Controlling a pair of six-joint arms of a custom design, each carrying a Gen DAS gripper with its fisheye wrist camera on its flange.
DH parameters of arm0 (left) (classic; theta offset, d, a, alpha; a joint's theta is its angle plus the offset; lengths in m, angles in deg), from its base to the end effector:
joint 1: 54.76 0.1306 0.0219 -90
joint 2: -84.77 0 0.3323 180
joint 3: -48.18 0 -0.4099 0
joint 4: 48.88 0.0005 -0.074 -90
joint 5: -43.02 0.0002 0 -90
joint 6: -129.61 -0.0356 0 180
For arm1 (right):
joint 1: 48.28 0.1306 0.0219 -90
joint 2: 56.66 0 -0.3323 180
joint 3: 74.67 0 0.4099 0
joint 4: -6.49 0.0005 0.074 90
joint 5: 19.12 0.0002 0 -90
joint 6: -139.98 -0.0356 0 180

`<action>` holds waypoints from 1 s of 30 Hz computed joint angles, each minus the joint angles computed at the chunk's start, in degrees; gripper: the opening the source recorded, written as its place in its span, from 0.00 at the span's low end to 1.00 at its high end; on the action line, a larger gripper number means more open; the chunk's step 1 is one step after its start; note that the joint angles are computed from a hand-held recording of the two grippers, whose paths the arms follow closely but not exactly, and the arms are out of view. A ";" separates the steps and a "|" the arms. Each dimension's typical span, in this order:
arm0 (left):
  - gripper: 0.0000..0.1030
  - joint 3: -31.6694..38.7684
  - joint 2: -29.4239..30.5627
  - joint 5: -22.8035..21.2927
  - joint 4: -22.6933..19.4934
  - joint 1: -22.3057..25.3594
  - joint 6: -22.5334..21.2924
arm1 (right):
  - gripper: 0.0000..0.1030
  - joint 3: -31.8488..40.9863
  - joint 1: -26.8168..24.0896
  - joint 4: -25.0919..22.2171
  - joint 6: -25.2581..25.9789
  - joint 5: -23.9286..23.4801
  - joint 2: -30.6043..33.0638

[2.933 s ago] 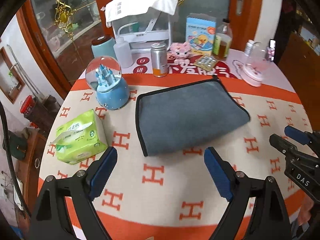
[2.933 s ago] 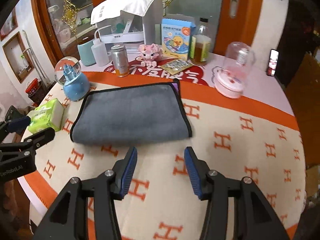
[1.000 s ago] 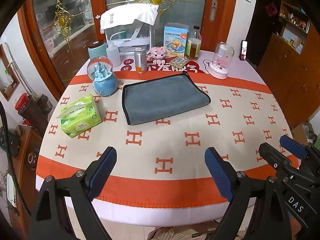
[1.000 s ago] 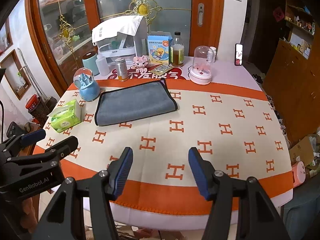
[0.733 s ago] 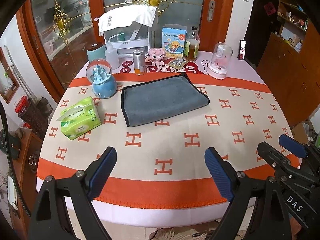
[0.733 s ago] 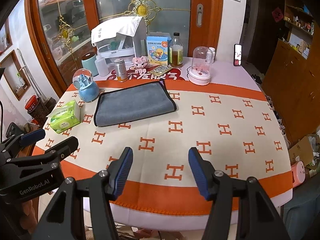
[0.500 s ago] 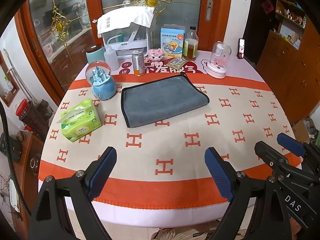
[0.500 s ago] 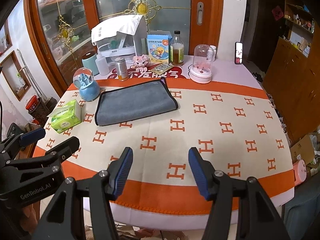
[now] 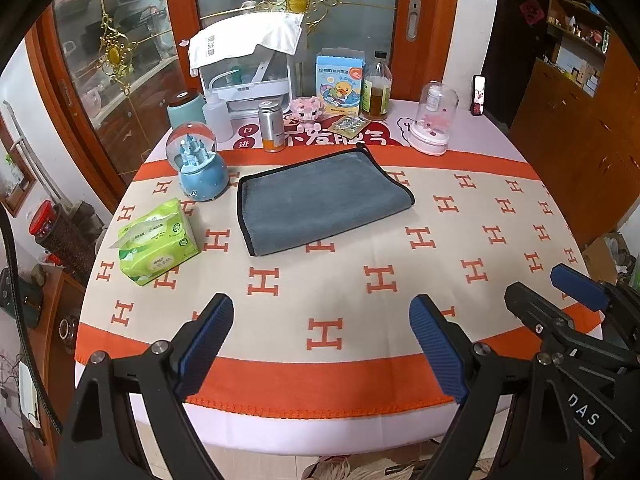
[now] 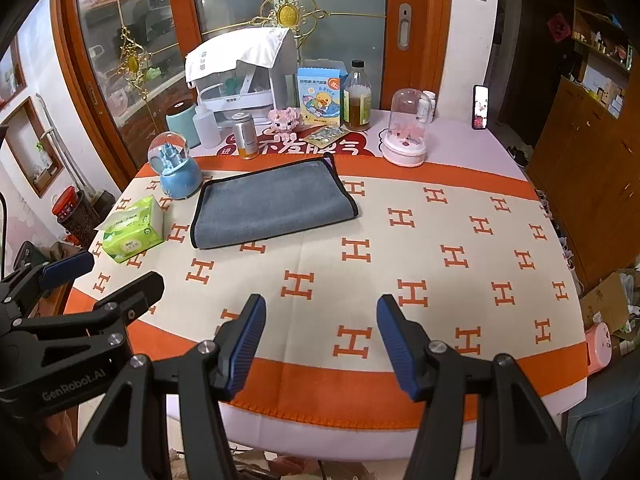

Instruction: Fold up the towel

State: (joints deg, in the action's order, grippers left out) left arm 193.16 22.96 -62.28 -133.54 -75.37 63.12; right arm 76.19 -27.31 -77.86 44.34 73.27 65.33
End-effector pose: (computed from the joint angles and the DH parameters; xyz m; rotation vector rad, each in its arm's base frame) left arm 0.5668 -0.2037 0.5164 -0.1615 2.5220 0.0412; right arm 0.5786 0.2196 0.5200 -0.3228 2.5224 0.1302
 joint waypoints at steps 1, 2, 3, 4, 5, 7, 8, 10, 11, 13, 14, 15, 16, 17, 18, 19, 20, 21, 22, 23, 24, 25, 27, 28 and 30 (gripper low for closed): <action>0.86 0.13 0.03 0.06 -0.13 0.04 -0.01 | 0.56 0.01 -0.04 0.01 -0.04 -0.03 0.03; 0.86 0.22 0.14 -0.01 -0.22 -0.02 -0.12 | 0.56 -0.06 -0.10 0.02 -0.05 -0.15 0.01; 0.86 0.26 0.24 -0.08 -0.26 -0.10 -0.30 | 0.56 -0.14 -0.14 -0.04 -0.01 -0.22 -0.07; 0.86 0.61 0.47 -0.07 -0.43 -0.17 -0.44 | 0.56 -0.14 -0.20 -0.04 -0.05 -0.34 -0.05; 0.86 0.60 0.52 -0.17 -0.48 -0.25 -0.55 | 0.56 -0.23 -0.23 0.03 -0.02 -0.37 -0.12; 0.86 0.69 0.56 -0.29 -0.62 -0.35 -0.69 | 0.56 -0.33 -0.23 0.16 0.02 -0.36 -0.13; 0.86 0.71 0.58 -0.28 -0.61 -0.37 -0.61 | 0.56 -0.38 -0.25 0.21 0.06 -0.42 -0.13; 0.86 0.79 0.64 -0.24 -0.70 -0.38 -0.63 | 0.56 -0.27 -0.24 0.00 0.03 -0.44 -0.11; 0.86 0.70 0.60 -0.23 -0.71 -0.41 -0.60 | 0.56 -0.33 -0.30 -0.02 0.06 -0.61 -0.11; 0.86 0.46 0.43 -0.22 -0.67 -0.41 -0.64 | 0.56 -0.26 -0.33 -0.13 0.10 -1.00 -0.02; 0.86 0.46 0.43 -0.22 -0.67 -0.41 -0.64 | 0.56 -0.17 -0.28 -0.18 0.10 -1.05 0.02; 0.86 0.16 0.25 -0.37 -0.53 -0.45 -0.55 | 0.56 -0.26 -0.20 -0.14 0.07 -1.01 -0.05; 0.86 -0.50 -0.20 -0.37 -0.27 -0.39 -0.60 | 0.56 -0.26 -0.16 -0.14 0.07 -1.04 -0.07; 0.86 -0.90 -0.45 -0.37 -0.12 -0.39 -0.56 | 0.56 -0.23 -0.11 -0.14 0.07 -1.07 -0.06; 0.86 -1.35 -0.72 -0.36 -0.01 -0.37 -0.53 | 0.56 -0.18 -0.12 -0.17 0.05 -1.05 -0.02; 0.86 -0.97 -0.52 -0.34 -0.19 -0.34 -0.64 | 0.56 -0.13 -0.09 -0.20 0.04 -1.03 0.01; 0.86 -1.27 -0.75 -0.28 -0.14 -0.28 -0.64 | 0.56 -0.11 -0.07 -0.20 0.04 -1.00 0.01; 0.86 -1.72 -1.06 -0.27 -0.04 -0.29 -0.58 | 0.56 -0.14 -0.13 -0.16 0.04 -1.02 0.00; 0.86 -1.73 -1.07 -0.28 -0.02 -0.24 -0.67 | 0.56 -0.12 -0.14 -0.16 0.01 -1.04 0.01; 0.86 -1.88 -1.18 -0.30 0.04 -0.25 -0.67 | 0.56 -0.08 -0.09 -0.16 0.00 -1.01 0.04; 0.86 -1.58 -0.97 -0.22 -0.04 -0.21 -0.73 | 0.56 -0.07 -0.15 -0.23 0.00 -1.02 0.03; 0.86 -2.12 -1.34 -0.16 0.14 -0.21 -0.72 | 0.56 -0.06 -0.13 -0.25 -0.04 -1.00 0.02; 0.86 -2.10 -1.35 -0.17 0.14 -0.22 -0.76 | 0.56 -0.12 -0.18 -0.21 0.01 -1.00 -0.01; 0.86 -1.76 -1.11 -0.20 0.04 -0.22 -0.75 | 0.56 -0.20 -0.21 -0.17 0.02 -1.05 -0.06; 0.86 -1.96 -1.24 -0.23 0.08 -0.24 -0.83 | 0.56 -0.31 -0.24 -0.11 0.02 -1.06 -0.13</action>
State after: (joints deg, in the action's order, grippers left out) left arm 191.20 21.72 -62.51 -133.45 -75.61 62.29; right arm 75.88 -27.55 -77.98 44.36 72.21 65.20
